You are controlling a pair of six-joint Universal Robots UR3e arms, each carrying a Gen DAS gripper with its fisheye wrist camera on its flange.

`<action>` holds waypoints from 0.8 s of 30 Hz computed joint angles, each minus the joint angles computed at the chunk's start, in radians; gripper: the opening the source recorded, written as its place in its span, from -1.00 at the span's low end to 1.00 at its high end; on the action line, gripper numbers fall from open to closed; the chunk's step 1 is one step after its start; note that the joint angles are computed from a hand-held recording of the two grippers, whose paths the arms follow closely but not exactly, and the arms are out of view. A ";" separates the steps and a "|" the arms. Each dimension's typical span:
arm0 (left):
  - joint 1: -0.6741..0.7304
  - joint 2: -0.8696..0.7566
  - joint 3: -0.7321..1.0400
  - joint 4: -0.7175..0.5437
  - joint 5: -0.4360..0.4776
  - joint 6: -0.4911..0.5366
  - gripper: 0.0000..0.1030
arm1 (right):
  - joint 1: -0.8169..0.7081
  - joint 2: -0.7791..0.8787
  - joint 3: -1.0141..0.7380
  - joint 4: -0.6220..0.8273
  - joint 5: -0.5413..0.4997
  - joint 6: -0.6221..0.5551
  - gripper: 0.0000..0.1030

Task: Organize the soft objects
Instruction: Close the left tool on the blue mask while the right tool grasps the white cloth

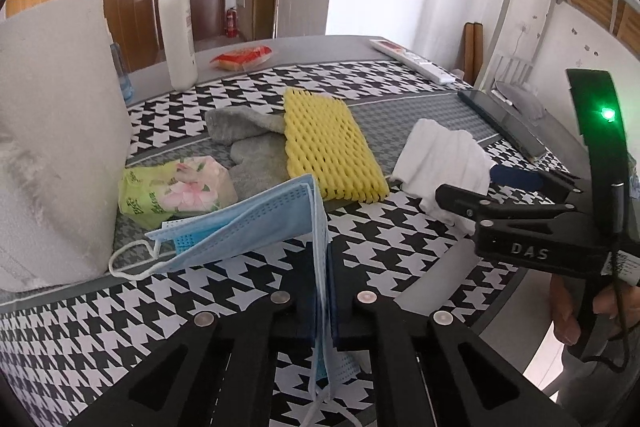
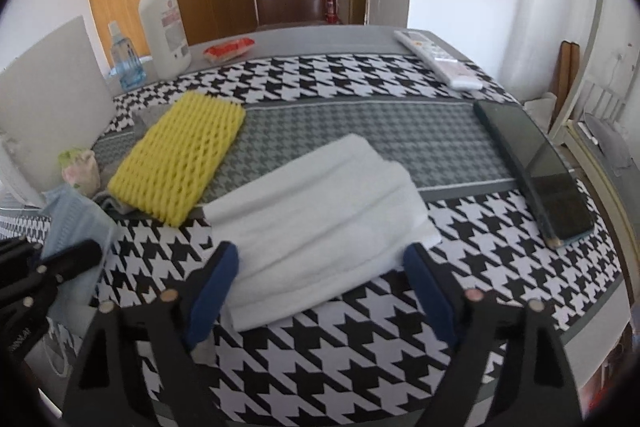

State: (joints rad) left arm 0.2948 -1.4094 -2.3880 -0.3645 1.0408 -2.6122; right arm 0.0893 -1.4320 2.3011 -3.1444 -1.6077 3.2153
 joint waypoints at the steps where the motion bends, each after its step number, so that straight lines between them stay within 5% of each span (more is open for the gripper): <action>1: 0.005 0.006 -0.001 -0.007 -0.009 0.007 -0.91 | 0.007 0.003 -0.004 0.003 -0.008 -0.001 0.62; 6: 0.048 0.072 -0.037 -0.024 -0.052 0.045 -0.91 | 0.016 0.006 -0.019 0.014 -0.013 -0.008 0.35; 14: 0.118 0.158 -0.071 -0.072 -0.124 0.106 -0.91 | -0.003 -0.020 -0.019 0.043 0.027 -0.006 -0.71; 24: 0.258 0.364 -0.110 -0.236 -0.248 0.210 -0.91 | 0.002 -0.133 0.033 0.012 0.044 -0.005 -0.82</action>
